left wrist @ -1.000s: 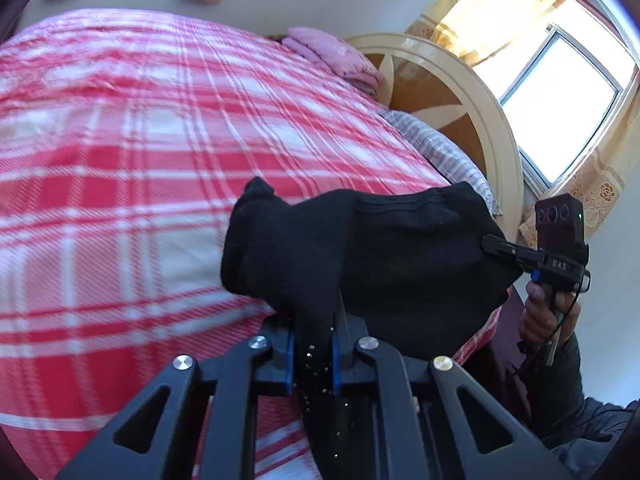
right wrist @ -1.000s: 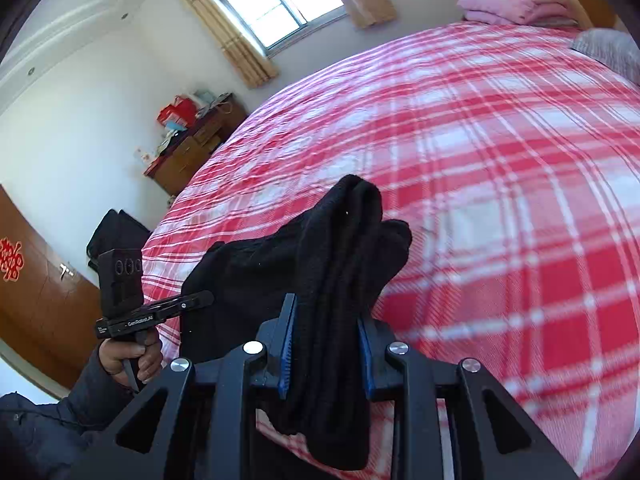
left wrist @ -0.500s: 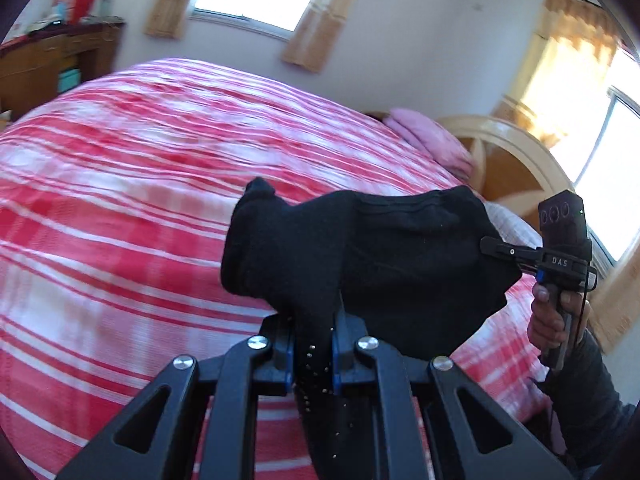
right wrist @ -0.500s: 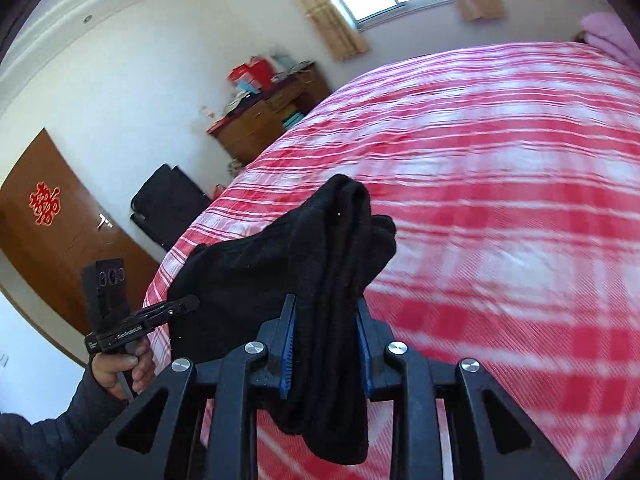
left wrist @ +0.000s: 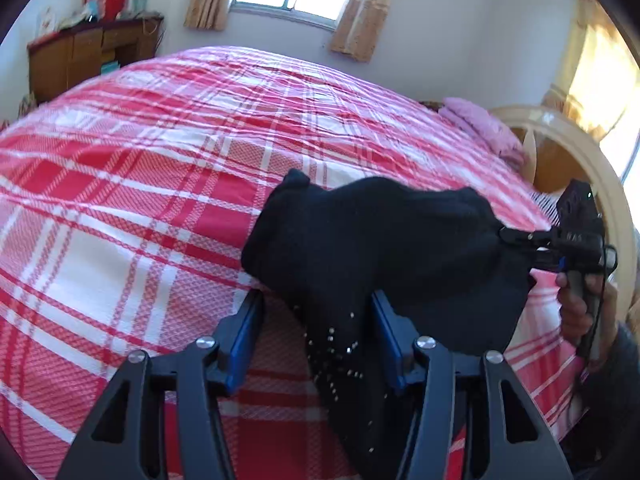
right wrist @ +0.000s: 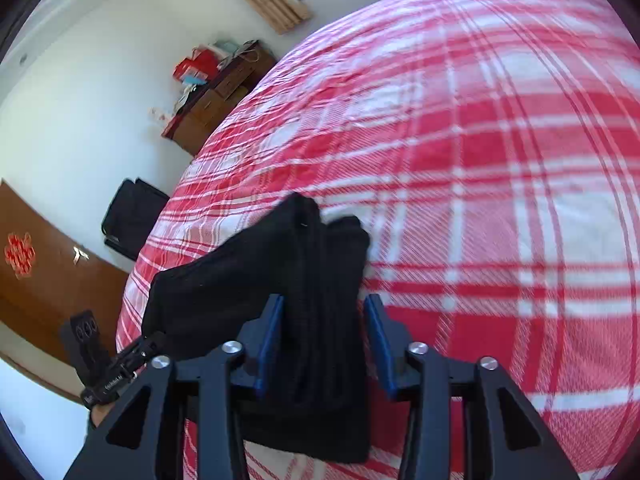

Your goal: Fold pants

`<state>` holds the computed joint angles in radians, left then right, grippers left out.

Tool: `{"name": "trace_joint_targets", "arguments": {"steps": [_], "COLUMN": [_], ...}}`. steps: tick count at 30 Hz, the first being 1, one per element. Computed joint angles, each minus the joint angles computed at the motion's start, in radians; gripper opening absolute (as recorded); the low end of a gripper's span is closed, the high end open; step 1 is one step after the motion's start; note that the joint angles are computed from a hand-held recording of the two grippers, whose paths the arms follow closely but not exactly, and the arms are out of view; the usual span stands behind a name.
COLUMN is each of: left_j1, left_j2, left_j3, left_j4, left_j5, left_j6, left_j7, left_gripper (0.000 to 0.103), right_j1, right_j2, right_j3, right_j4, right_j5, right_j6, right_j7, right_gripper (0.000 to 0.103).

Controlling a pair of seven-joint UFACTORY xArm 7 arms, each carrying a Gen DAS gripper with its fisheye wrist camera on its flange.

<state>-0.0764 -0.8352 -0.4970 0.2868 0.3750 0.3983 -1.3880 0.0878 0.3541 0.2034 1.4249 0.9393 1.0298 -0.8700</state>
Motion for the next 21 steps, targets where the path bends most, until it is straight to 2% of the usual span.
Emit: {"name": "trace_joint_targets", "arguments": {"steps": [4, 6, 9, 13, 15, 19, 21], "left_j1": [-0.01, -0.006, -0.002, 0.005, -0.009, -0.069, -0.089], "left_j2": [-0.029, -0.032, -0.026, -0.002, 0.013, 0.021, 0.032], "left_j3": [-0.007, -0.01, -0.034, -0.087, -0.099, -0.088, -0.089], "left_j4": [-0.021, -0.026, -0.002, 0.059, 0.092, 0.135, 0.169], "left_j5": [0.009, 0.016, 0.022, 0.049, 0.059, 0.072, 0.087], "left_j6": [0.016, 0.016, 0.065, 0.196, 0.286, 0.427, 0.496], "left_j7": [-0.002, -0.001, -0.01, -0.05, -0.066, -0.091, -0.096], "left_gripper": [0.057, 0.057, 0.058, 0.071, 0.084, 0.086, 0.086], "right_j1": [-0.037, -0.04, -0.036, -0.043, -0.032, -0.002, 0.013], "right_j2": [-0.029, -0.054, -0.075, -0.093, -0.126, -0.211, -0.247], "right_j3": [-0.001, -0.01, -0.023, -0.042, -0.049, -0.064, -0.078], "right_j4": [-0.071, -0.106, -0.133, -0.153, -0.186, -0.262, -0.278], "right_j5": [0.093, 0.114, 0.128, 0.152, 0.151, 0.128, 0.065], "right_j6": [0.013, 0.005, -0.001, -0.006, -0.062, -0.198, -0.245], "right_j7": [-0.07, -0.1, -0.132, -0.143, -0.159, -0.174, -0.136], "right_gripper": [0.049, 0.049, 0.049, 0.053, 0.056, 0.058, 0.058]}}
